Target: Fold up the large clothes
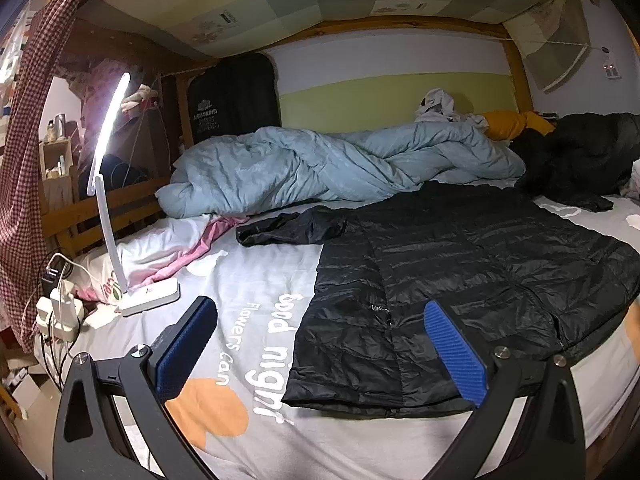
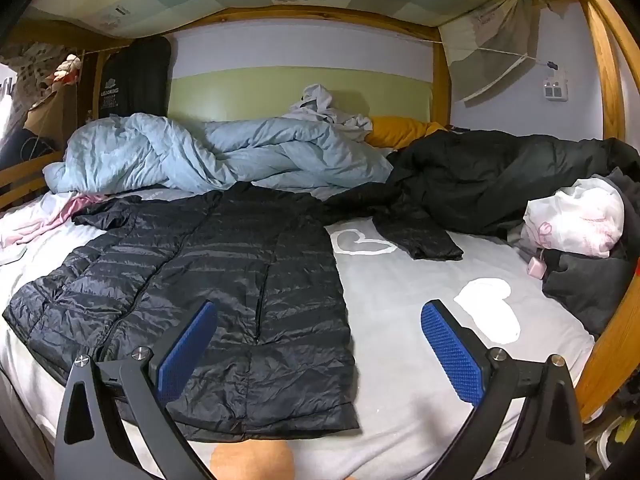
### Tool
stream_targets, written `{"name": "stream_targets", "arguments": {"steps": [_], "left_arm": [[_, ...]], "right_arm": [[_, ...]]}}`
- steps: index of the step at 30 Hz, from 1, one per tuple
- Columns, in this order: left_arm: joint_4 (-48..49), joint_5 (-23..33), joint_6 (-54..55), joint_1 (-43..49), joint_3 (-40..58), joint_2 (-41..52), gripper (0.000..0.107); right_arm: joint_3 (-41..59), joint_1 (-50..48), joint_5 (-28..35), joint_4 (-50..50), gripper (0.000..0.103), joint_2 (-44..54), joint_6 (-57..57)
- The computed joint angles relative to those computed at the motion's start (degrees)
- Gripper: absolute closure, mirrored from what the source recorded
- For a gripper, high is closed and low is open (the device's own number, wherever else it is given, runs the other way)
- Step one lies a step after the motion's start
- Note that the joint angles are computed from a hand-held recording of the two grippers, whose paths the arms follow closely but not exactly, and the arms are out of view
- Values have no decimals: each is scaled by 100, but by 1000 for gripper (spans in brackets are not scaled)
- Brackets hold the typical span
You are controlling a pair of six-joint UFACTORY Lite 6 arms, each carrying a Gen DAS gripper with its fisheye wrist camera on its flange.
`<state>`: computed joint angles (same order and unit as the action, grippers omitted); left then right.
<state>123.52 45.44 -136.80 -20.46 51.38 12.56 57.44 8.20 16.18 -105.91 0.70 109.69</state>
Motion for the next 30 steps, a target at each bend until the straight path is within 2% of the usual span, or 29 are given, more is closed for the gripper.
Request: {"name": "stream_targets", "arguments": {"steps": [30], "left_arm": [[-190, 25, 557, -167, 167, 194, 4]], "right_arm": [[254, 187, 29, 911, 0, 249, -975]]}}
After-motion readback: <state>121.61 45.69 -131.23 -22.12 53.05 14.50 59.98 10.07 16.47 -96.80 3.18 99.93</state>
